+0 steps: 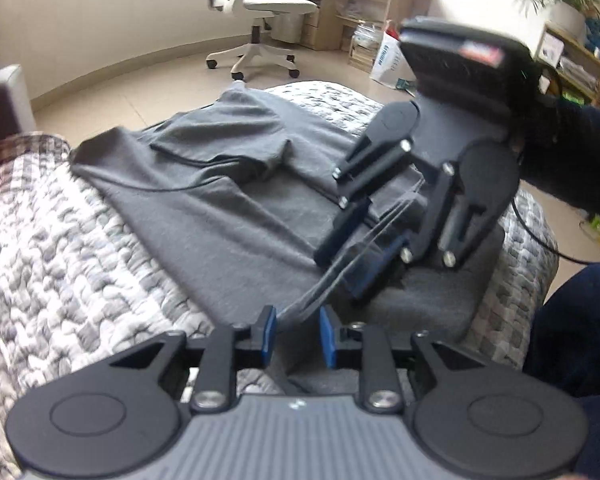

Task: Fold clothes
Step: 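Lift the hem end with both grippers and fold it toward the collar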

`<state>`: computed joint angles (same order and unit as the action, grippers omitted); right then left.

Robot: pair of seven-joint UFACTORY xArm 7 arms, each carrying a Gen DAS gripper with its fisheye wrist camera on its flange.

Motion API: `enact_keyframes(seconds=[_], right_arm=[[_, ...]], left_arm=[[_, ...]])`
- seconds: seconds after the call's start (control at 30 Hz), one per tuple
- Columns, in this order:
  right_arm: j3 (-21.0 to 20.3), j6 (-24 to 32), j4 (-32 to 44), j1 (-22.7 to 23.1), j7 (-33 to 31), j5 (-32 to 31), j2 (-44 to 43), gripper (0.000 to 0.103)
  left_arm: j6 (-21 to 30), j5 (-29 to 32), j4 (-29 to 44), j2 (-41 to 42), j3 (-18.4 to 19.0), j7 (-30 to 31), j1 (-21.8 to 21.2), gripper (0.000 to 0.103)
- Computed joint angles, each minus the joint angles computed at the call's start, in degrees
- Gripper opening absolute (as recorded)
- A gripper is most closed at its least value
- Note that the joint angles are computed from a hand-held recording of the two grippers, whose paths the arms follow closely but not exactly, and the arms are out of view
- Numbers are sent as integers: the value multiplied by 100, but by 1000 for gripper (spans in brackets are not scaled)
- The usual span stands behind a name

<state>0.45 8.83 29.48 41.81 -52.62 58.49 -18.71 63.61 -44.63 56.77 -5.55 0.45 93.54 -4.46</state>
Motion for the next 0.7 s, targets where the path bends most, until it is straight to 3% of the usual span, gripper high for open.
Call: enact_keyframes(seconds=[0.1,0.2,0.43,0.53,0.7], right_arm=[[525,-171,-181,-364,811,-789,-150,14],[1537,-339,-451,-1155,1967,-2005,-520,12],[2676,-227,-637,-1895,3119,-3246,-1162,9],[2956,-211,-633,-2170,3458,-3665,-1221,9],[2819,-216,-645,-2139,3634,-4124,-1219,9]], left_arm=[[2,-49,-7,16,20,-8,22,25],[139,-149,33,11,59,64,58,25],[532,-259,76,-149,117,756,92,34],[836,-129,102,-288,164,1373,75,45],[1161,140,236,-445,148,2276,-38,57]])
